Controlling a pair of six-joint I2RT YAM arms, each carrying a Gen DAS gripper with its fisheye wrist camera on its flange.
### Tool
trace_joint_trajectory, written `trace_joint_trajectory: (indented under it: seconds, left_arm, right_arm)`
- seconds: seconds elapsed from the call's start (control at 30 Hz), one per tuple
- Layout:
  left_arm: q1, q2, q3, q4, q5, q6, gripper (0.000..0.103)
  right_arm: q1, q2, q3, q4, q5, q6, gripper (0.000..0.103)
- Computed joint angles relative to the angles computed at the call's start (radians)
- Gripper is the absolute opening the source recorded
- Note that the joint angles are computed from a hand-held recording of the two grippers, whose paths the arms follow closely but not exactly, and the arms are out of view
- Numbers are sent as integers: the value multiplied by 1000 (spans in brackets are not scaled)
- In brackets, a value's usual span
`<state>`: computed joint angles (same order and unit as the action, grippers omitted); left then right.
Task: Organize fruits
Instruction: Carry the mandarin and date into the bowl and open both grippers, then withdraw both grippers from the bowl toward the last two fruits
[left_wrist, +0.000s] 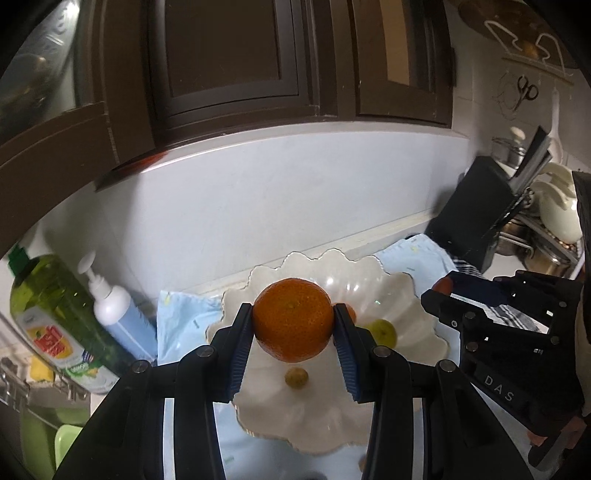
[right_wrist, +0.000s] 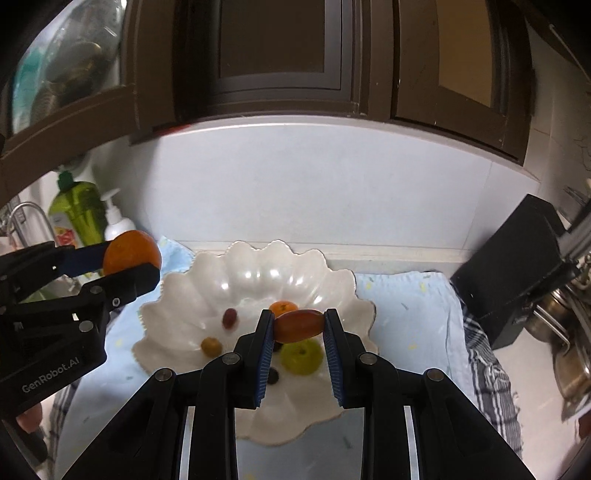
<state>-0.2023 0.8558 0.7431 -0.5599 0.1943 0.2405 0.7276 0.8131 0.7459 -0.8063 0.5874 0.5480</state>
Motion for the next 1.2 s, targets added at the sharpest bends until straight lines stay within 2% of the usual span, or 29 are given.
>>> trace_joint_trajectory:
  seconds: [0.17,0.37,0.67,0.9,0.93,0.97,1.0,1.2]
  left_arm:
    - [-24,150,38,75,-21,-13,42]
    - [-58,325,76,150,-60,-20,42]
    - [-71,516,121,218,-88,-10,43]
    - [-78,614,170,218,-97,-15,44]
    - [-77,619,173,217,-95,-17,47]
    - [-77,617,171,223,-99,-20,54]
    - [-75,616,172,227,-101,-18,57]
    - [-68,569,162,227,-128,-19,67]
  right_arm:
    - [-168,68,-11,126,-133,-133,28]
    - [-283,167,-17,226,-224,-222,28]
    - [-370,313,-11,321,-292,-282,28]
    - [-410,376,-5,355,-317,-307,32]
    - [-417,380,-4,358,-324,-307,34]
    - [-424,384,-6,362,-327,-306,39]
    - [-429,385,-7,363,-326,-303,44]
    - [-440,362,-20,357,-318,-293,46]
